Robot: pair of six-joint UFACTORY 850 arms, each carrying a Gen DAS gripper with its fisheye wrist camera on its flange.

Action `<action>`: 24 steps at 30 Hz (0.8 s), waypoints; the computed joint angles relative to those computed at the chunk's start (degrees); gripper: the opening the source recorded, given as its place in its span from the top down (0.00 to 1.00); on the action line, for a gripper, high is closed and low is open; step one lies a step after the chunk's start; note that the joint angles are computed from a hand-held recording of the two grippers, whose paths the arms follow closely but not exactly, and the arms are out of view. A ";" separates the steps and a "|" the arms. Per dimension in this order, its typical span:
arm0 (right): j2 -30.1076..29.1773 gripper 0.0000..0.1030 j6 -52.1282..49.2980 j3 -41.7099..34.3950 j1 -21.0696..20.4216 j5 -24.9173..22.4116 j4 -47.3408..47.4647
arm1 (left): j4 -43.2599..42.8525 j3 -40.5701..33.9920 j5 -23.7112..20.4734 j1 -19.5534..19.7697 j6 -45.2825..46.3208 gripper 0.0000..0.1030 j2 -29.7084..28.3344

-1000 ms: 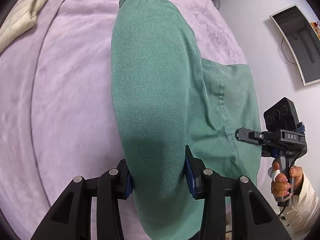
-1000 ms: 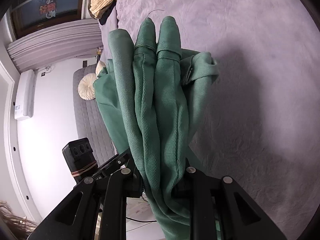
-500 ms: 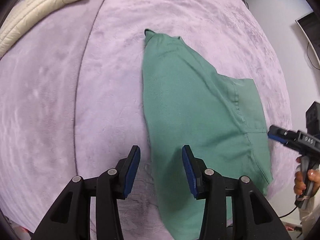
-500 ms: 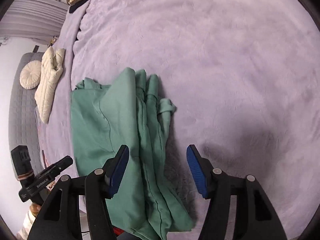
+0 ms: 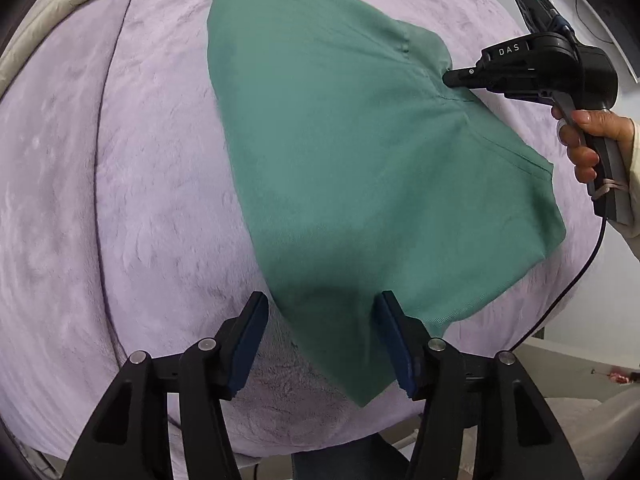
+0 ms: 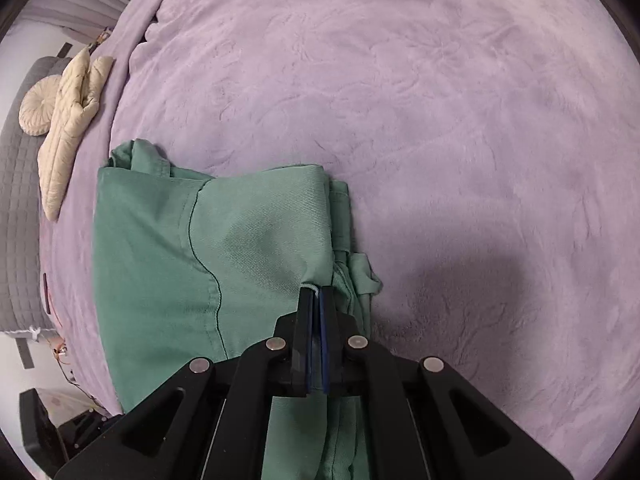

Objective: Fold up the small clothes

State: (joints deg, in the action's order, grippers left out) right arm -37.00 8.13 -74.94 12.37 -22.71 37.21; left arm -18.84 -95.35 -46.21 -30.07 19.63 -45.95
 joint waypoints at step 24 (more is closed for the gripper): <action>12.46 0.95 -3.93 14.92 8.12 -0.69 8.44 | 1.23 -0.17 -0.26 -0.04 -2.86 0.44 0.39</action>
